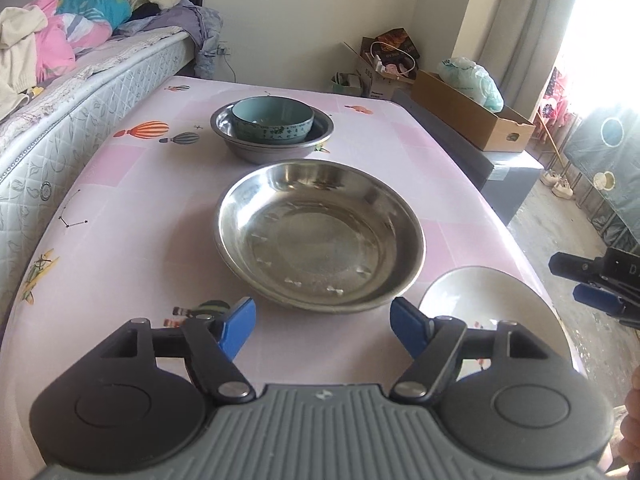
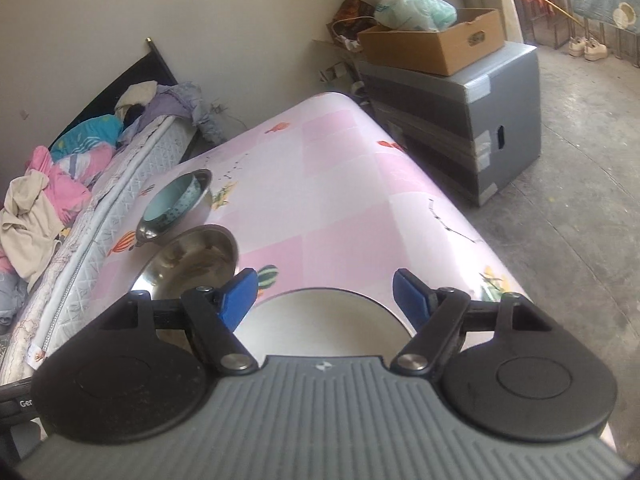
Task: Organize plates and bowls
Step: 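Move both tools to the rim of the white calligraphy plate, then close both tools on the white plate rim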
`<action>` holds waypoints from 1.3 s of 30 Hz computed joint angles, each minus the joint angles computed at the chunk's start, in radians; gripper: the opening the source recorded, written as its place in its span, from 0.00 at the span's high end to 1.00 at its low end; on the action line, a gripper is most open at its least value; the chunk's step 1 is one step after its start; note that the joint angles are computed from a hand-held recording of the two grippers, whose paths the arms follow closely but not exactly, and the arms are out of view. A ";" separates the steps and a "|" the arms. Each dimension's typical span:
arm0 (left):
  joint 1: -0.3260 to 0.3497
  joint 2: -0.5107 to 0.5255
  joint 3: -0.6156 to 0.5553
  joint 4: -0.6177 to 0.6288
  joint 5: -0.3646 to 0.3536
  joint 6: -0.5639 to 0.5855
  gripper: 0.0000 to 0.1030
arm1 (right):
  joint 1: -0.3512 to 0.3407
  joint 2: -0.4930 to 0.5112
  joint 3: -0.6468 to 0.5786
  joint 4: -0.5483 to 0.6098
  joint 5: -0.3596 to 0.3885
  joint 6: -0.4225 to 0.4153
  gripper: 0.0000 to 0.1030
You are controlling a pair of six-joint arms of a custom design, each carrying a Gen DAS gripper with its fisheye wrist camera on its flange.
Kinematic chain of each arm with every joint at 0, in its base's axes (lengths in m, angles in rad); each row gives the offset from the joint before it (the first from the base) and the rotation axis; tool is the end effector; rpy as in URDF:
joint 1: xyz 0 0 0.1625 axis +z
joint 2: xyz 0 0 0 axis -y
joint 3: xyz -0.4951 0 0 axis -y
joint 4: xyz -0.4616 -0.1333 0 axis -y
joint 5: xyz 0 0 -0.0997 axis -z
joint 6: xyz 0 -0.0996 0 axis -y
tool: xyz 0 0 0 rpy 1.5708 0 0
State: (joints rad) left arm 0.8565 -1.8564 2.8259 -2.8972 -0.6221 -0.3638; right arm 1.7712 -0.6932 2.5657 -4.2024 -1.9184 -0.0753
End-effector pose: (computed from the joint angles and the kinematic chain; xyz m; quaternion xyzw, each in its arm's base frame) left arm 0.0077 -0.3182 0.2374 0.0728 0.8762 -0.3663 0.3047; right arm 0.1731 -0.3531 0.0388 0.0623 -0.9150 0.3743 0.1375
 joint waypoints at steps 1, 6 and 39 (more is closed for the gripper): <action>-0.007 -0.003 0.007 0.007 -0.011 -0.011 0.27 | -0.018 0.002 0.018 -0.020 0.000 -0.001 0.28; -0.025 0.050 0.032 -0.019 -0.071 -0.039 0.27 | -0.088 0.038 0.080 -0.109 0.008 -0.013 0.28; 0.003 0.385 0.006 -0.255 -0.134 0.011 0.63 | -0.240 0.078 0.093 -0.053 0.272 -0.049 0.55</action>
State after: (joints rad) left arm 0.8592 -1.4716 2.8316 -3.1527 -0.7561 -0.3532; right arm 1.5311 -0.6156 2.6583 -4.2554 -1.6464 -0.1238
